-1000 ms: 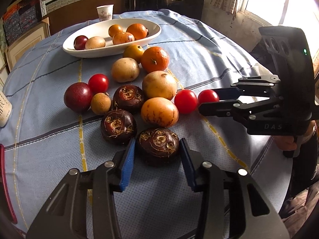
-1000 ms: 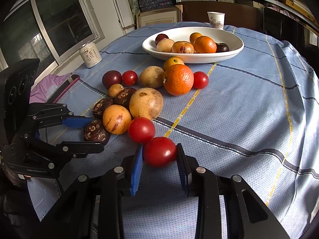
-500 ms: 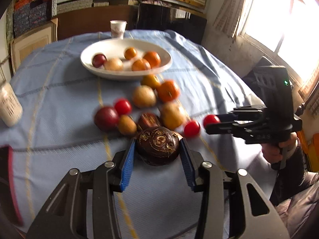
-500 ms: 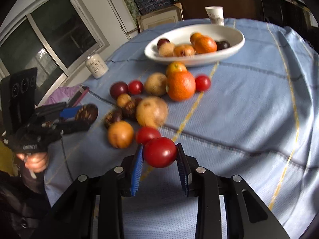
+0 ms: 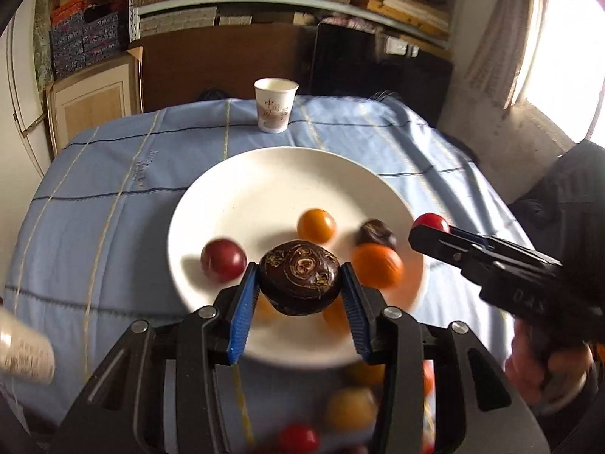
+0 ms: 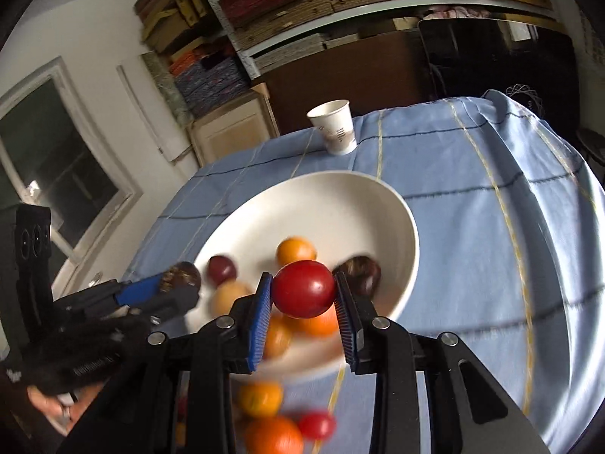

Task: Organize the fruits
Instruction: 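Grasp a red tomato with the right tool while the left grasps a dark brown fruit, then carry the tomato and brown fruit onto the white plate and release both, then withdraw both tools from the plate back over the fruit pile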

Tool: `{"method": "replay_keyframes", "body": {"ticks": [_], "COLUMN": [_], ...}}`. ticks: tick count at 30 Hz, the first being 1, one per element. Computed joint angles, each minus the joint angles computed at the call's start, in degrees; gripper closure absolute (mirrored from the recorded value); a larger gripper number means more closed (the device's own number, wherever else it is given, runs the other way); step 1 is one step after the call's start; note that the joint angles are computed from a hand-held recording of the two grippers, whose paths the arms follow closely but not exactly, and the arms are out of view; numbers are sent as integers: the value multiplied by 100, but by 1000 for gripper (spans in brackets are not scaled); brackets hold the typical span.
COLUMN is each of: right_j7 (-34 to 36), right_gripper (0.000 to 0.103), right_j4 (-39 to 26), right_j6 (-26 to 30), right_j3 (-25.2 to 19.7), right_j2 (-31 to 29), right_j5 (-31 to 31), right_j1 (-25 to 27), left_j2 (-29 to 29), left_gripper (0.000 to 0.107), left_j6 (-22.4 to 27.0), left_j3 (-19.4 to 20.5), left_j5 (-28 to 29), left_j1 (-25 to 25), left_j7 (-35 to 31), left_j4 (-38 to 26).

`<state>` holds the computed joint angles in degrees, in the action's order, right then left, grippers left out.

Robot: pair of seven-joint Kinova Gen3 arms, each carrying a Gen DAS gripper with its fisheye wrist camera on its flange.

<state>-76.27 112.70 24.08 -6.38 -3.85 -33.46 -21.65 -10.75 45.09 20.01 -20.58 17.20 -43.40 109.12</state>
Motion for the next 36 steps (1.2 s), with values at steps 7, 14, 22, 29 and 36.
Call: {"method": "replay_keyframes", "body": {"ticks": [7,14,22,29,36], "right_j7": [-304,-402,847,497,798], "right_gripper": [70,62,56,52,50], "right_j4": [-413,-511,255,1255,1753], "right_j6": [-36,-67,-72,-382,418], "right_j3": [-197,-324,-131,-129,529], "right_j2": [634,789,-128,-1178,-1850], "right_j5": [472,640,-509,-59,277], "right_j1": [177,246,278,-100,-1082], "left_j2": [642,800,-362,-1895,-2955], "left_gripper": [65,42,18,15,15], "left_j6": [40,89,371,560,774], "left_j3": [-148,-332,127,669,889], "left_j5": [-510,-884,-1045,-407,564], "left_j1": [214,490,280,10,-28], "left_j7": [199,535,1371,1925,1741], "left_j4": [-161,-127,388,1238,1823]}}
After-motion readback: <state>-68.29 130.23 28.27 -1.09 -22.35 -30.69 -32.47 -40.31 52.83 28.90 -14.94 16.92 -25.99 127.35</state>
